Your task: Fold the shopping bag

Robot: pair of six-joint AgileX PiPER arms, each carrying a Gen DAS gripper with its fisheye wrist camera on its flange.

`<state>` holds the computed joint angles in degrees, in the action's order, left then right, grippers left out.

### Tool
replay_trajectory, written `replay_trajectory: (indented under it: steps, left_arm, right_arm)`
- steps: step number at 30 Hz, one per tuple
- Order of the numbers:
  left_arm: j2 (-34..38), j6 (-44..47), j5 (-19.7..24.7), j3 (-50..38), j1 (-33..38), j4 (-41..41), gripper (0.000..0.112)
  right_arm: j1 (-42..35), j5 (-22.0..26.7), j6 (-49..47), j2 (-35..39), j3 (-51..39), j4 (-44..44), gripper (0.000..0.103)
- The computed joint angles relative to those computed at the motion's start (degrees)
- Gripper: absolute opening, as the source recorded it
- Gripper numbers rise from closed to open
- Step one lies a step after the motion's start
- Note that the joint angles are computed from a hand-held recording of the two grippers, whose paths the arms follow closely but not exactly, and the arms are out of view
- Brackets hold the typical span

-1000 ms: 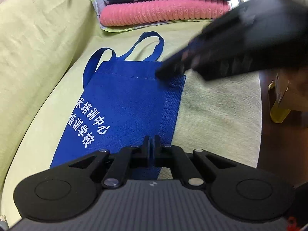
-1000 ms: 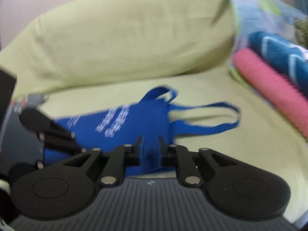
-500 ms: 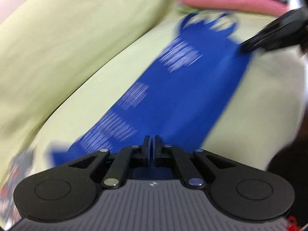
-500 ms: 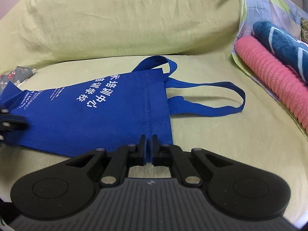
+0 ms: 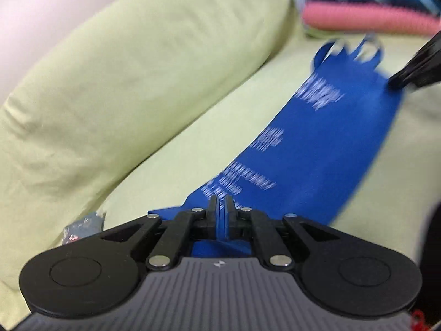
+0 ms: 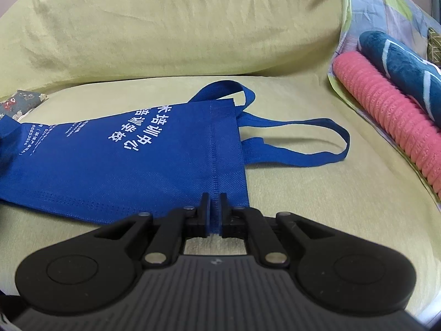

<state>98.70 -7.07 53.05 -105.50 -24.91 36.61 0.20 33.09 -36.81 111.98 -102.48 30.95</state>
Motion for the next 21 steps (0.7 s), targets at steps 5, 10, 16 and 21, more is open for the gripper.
replay_trajectory:
  steps: [5,10,16,21]
  left_arm:
    - [-5.01,0.45,1.11,6.48,-1.44,-3.55,0.013]
    - [-1.53,-0.68,4.05,6.21,1.17,-2.51,0.005]
    - [-1.86,-1.25,3.69,6.74,2.86,-1.49,0.000]
    - [-7.35,-2.39,1.52,6.86,1.87,-5.47,0.003]
  right_arm:
    - [0.16,-0.68,0.28,-0.23,0.56,-0.02,0.003]
    - [0.37,-1.36,0.68,-0.47,1.12,-0.26,0.003]
    - [0.45,-1.62,0.46,-0.57,1.37,-0.17,0.003]
    - [0.43,-2.10,0.01,-0.71,1.85,0.37,0.003]
